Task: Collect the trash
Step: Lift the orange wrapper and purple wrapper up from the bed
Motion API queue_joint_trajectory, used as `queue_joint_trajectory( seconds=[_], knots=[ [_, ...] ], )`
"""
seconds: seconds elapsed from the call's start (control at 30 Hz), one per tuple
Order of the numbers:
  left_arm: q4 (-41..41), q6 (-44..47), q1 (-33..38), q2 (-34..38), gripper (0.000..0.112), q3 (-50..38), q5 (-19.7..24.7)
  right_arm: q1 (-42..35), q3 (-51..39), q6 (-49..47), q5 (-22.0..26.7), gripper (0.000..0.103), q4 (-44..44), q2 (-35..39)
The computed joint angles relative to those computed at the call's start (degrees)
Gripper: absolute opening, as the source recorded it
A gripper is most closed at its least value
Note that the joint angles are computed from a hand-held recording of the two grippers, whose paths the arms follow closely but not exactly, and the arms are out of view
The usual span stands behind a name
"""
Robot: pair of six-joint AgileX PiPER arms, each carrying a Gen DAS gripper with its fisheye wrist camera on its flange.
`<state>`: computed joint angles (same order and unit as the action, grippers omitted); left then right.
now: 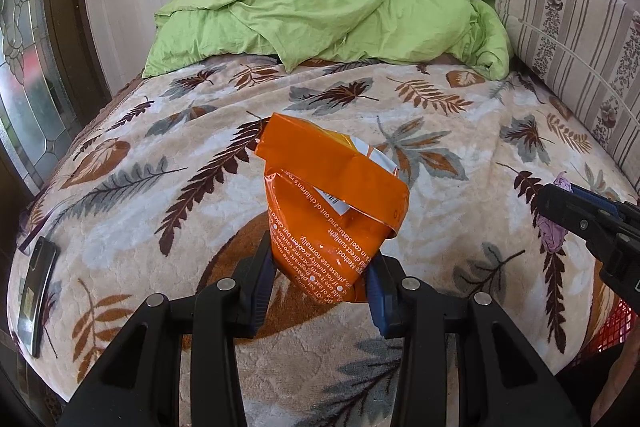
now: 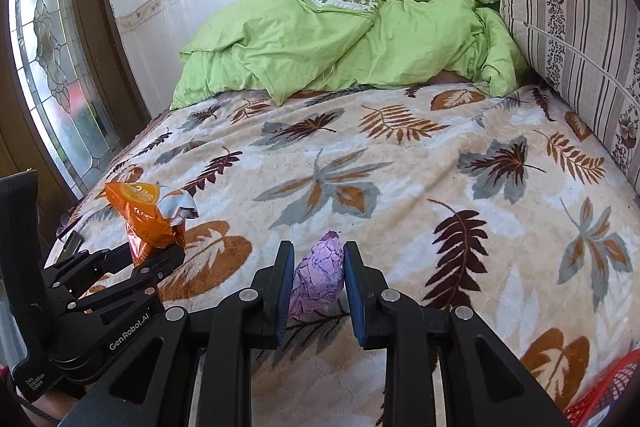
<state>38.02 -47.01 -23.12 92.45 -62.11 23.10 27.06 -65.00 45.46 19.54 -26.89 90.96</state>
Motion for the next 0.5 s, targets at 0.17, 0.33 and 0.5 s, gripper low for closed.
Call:
queue_joint_trajectory(
  seconds=[0.17, 0.33, 0.5],
  knots=[
    [0.20, -0.27, -0.08, -0.02, 0.039, 0.08, -0.13, 1.12, 0.08, 3.16, 0.16, 0.026, -3.92, 0.01],
    [0.10, -0.13, 0.00, -0.11, 0.039, 0.22, -0.24, 2.13, 0.61, 6.72, 0.44, 0.026, -7.96, -0.41],
    [0.54, -0.67, -0.39, 0.05, 0.039, -0.08, -0.20, 2.22, 0.74, 7.46, 0.55, 0.026, -8.46, -0.51]
  ],
)
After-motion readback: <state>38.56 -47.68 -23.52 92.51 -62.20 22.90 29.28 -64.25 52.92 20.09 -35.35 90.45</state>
